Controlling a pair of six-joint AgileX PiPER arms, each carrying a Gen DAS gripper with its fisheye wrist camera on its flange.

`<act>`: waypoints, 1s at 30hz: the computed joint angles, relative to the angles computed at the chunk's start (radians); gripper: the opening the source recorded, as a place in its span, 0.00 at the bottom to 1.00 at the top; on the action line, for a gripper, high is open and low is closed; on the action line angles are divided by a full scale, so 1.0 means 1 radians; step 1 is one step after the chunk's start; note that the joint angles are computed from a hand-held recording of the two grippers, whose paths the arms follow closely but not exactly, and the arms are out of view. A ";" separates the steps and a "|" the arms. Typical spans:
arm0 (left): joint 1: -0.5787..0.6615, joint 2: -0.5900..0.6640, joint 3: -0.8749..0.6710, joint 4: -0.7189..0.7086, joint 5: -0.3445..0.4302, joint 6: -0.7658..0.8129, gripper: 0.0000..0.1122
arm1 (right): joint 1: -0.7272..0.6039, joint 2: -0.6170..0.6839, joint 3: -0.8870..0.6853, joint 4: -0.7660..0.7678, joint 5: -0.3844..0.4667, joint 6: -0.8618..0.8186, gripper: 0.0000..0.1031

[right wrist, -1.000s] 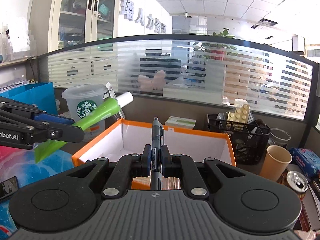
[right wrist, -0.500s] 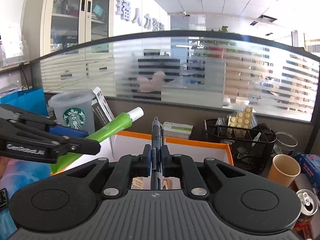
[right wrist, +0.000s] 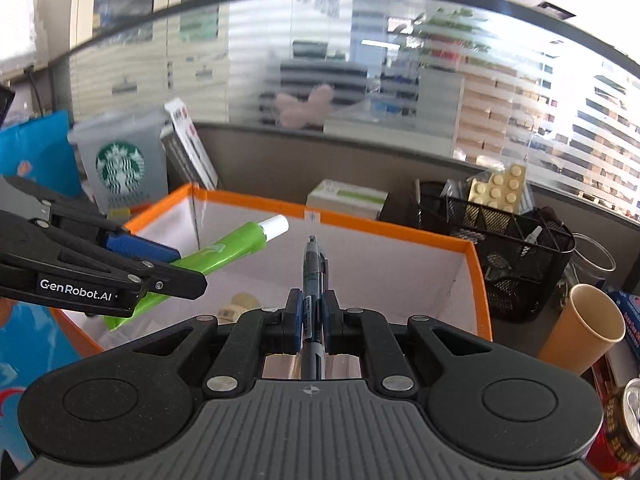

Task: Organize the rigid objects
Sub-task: 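Lower the green tube into the box with the left tool while the right tool releases the marker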

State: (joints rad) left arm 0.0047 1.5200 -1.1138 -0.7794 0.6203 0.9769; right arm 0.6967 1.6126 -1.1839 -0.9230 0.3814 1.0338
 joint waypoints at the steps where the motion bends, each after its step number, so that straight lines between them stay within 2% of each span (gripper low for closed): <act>1: -0.003 0.007 -0.006 0.010 0.000 -0.010 0.27 | -0.001 0.011 -0.013 0.025 0.008 -0.035 0.09; 5: -0.019 0.030 -0.027 0.061 -0.001 -0.055 0.27 | -0.013 0.059 -0.080 0.180 0.042 -0.221 0.09; 9: -0.026 0.039 -0.023 0.078 -0.007 -0.060 0.27 | -0.013 0.103 -0.137 0.267 0.092 -0.339 0.09; 21: -0.067 0.061 -0.008 0.175 -0.048 -0.133 0.27 | -0.013 0.196 -0.273 0.420 0.241 -0.516 0.10; 26: -0.081 0.061 -0.009 0.212 -0.054 -0.160 0.27 | -0.016 0.203 -0.287 0.437 0.260 -0.530 0.17; 29: -0.088 0.064 -0.011 0.229 -0.054 -0.180 0.27 | -0.018 0.193 -0.273 0.424 0.250 -0.508 0.36; 30: -0.089 0.063 -0.009 0.231 -0.057 -0.184 0.27 | -0.017 0.190 -0.272 0.416 0.249 -0.499 0.39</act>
State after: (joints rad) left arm -0.0842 1.5831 -1.1230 -0.5480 0.5631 0.7929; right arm 0.6797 1.8025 -1.4556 -0.5072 0.6307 0.5353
